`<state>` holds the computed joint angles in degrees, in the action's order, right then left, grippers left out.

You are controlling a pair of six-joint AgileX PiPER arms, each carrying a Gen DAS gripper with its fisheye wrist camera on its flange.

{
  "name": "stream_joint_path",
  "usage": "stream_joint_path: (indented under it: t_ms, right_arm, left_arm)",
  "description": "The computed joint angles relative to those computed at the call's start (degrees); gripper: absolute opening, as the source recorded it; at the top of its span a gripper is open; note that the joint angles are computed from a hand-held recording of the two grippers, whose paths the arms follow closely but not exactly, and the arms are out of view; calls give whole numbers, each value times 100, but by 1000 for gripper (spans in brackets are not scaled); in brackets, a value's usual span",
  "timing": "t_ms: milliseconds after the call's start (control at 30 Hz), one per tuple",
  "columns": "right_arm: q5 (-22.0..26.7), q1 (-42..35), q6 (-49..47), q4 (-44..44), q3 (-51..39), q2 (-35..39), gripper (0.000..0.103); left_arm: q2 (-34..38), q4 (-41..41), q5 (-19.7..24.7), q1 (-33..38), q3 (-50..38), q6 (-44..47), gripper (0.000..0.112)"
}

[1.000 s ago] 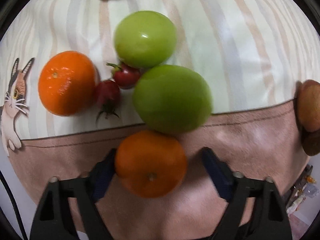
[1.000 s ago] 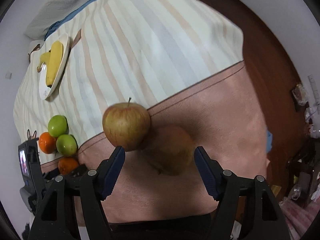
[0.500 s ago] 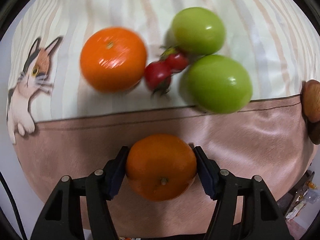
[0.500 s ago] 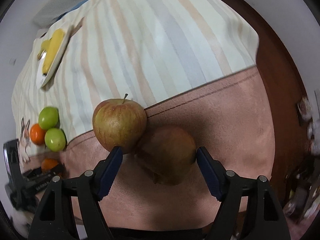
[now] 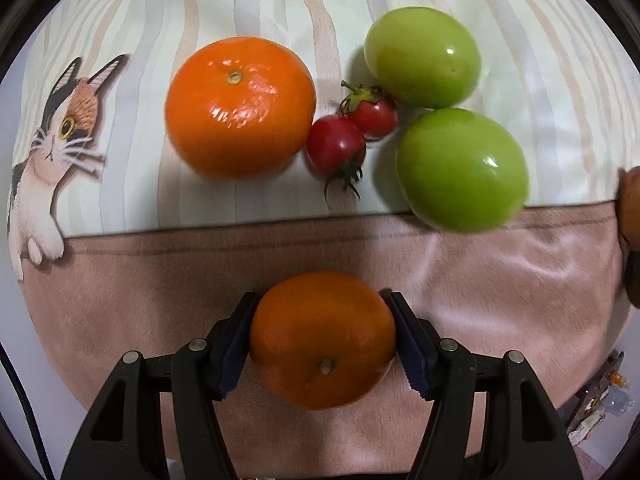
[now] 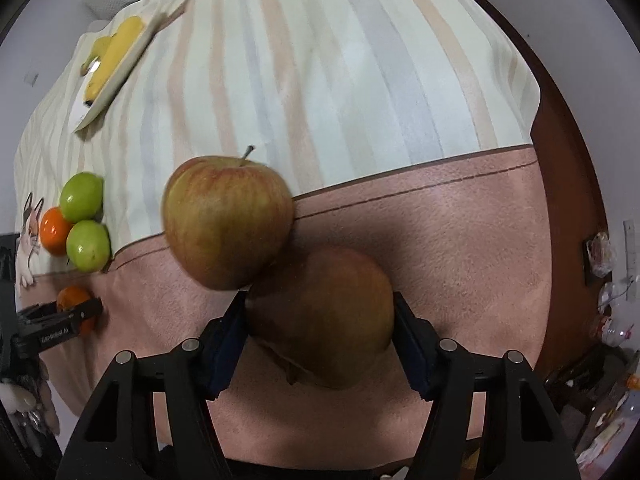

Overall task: Organize fruits
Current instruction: 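Place the orange and the red apple on the plate beside the bananas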

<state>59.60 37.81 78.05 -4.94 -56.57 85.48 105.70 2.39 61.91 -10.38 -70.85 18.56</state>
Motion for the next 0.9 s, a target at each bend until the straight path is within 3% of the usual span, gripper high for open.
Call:
stream_joint_path:
  t_ms: [200, 400, 700, 900]
  right_arm:
    - [62, 633, -437, 350, -821, 524, 70]
    - [-92, 916, -423, 295, -1297, 1362, 70]
    - [-332, 695, -187, 271, -1107, 1410, 69]
    - [91, 901, -27, -14, -1559, 1474, 68]
  left_arm:
    - [-471, -257, 250, 285, 444, 578, 62]
    - [-150, -35, -133, 128, 723, 387, 63]
    - [-5, -108, -513, 73, 864, 160, 62]
    - [-603, -131, -279, 301, 872, 495, 62]
